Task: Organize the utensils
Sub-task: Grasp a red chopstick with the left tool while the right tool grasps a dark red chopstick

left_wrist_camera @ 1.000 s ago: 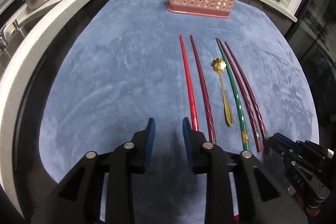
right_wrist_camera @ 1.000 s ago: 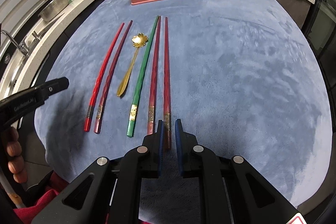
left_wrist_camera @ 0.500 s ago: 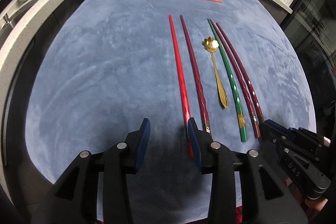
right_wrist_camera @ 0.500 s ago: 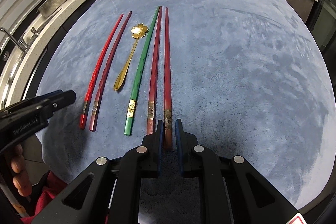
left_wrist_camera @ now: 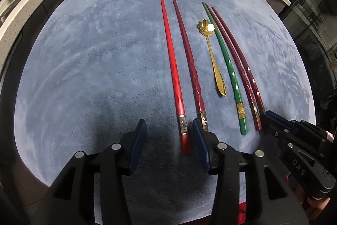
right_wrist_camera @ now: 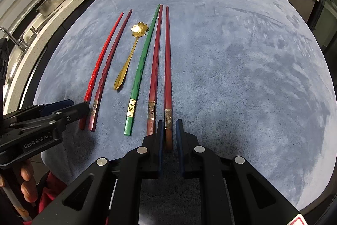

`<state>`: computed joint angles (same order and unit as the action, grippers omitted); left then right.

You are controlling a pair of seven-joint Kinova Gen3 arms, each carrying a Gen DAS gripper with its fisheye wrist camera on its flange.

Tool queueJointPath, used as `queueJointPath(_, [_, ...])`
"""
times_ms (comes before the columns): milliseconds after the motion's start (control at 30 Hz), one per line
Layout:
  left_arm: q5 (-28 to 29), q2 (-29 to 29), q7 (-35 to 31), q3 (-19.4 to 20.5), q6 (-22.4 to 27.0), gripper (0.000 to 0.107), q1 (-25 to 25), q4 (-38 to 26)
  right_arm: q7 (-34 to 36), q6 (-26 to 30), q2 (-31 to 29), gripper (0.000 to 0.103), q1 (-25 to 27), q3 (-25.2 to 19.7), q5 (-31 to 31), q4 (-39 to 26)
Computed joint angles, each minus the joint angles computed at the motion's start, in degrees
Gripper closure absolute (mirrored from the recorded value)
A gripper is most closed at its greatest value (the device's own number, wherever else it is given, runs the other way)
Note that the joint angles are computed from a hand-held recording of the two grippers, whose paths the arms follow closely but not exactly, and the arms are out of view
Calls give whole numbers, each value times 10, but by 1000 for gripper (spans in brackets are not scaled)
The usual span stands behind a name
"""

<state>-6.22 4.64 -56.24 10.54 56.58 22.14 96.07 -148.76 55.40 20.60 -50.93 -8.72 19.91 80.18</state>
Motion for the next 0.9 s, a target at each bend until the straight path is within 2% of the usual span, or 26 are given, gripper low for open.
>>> queueJointPath(167, [-6, 3, 2, 0, 1, 67, 2, -2, 0, 0, 0, 90, 0, 0, 0, 0])
queueJointPath(367, [-24, 7, 10, 1, 4, 82, 10, -4, -1, -1, 0, 90, -1, 0, 0, 0])
queueJointPath(433, [-26, 6, 10, 1, 4, 89, 11, -3, -1, 0, 0, 90, -1, 0, 1, 0])
queueJointPath(633, [-21, 2, 4, 1, -2, 101, 9, 2, -2, 0, 0, 90, -2, 1, 1, 0])
queueJointPath(900, [-23, -2, 8, 2, -4, 101, 10, 3, -8, -8, -4, 95, 0, 1, 1, 8])
